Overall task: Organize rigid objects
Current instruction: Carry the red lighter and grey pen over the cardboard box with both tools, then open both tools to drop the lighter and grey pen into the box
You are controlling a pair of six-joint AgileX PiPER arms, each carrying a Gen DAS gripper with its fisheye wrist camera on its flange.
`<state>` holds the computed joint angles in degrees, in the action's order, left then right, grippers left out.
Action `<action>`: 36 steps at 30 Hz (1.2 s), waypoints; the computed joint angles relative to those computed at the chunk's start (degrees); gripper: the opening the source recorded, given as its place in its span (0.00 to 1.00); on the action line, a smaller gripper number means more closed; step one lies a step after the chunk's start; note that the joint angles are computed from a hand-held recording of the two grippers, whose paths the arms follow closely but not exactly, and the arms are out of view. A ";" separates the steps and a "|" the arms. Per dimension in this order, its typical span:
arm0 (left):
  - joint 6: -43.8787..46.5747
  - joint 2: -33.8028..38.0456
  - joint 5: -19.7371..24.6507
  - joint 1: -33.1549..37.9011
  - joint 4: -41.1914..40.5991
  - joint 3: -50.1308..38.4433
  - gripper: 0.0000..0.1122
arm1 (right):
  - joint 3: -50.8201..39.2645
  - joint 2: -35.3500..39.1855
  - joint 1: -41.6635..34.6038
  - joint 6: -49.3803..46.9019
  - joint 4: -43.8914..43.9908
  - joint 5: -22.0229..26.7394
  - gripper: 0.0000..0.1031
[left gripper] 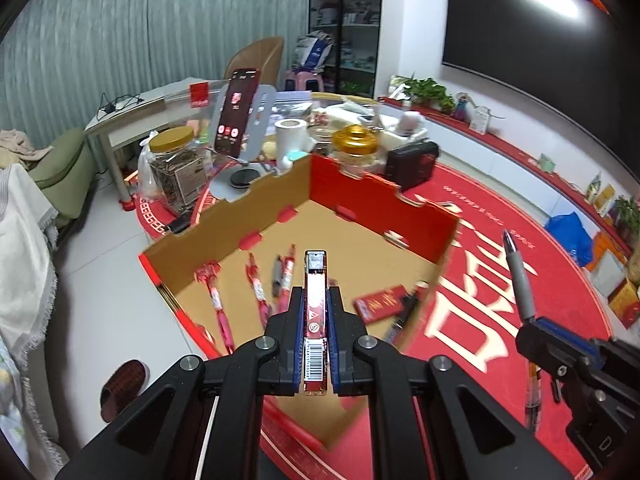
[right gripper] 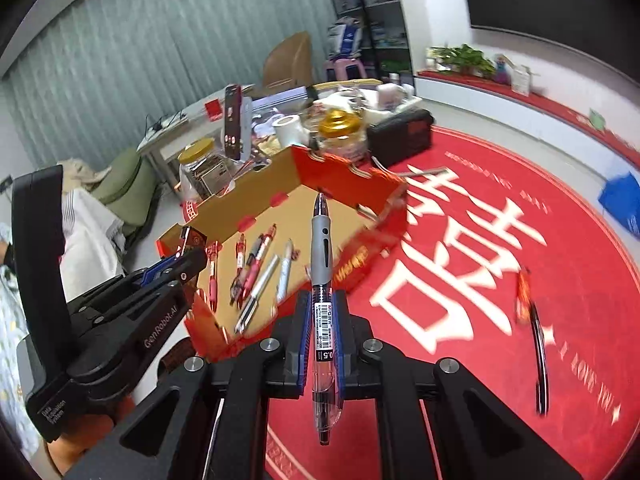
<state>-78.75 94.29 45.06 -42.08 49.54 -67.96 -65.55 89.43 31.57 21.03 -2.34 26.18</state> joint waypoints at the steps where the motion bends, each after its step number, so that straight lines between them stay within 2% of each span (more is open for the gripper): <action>1: 2.07 0.76 -0.52 1.71 -1.18 -1.09 0.09 | -2.89 2.05 -0.23 -2.15 1.75 1.25 0.11; 9: 15.37 7.36 -3.05 10.67 -10.41 -9.05 0.09 | -22.46 16.33 -0.08 -8.36 5.45 9.21 0.11; 16: 23.82 12.46 -4.19 15.77 -17.90 -14.70 0.09 | -35.00 25.39 -0.10 -10.37 5.42 14.83 0.11; 21: 27.64 15.34 -4.36 18.09 -22.01 -17.25 0.09 | -40.64 29.96 -0.68 -10.52 5.35 17.48 0.11; 36: 35.15 21.34 -1.21 18.80 -29.14 -22.21 0.11 | -46.18 36.41 -2.60 -10.70 7.14 22.53 0.11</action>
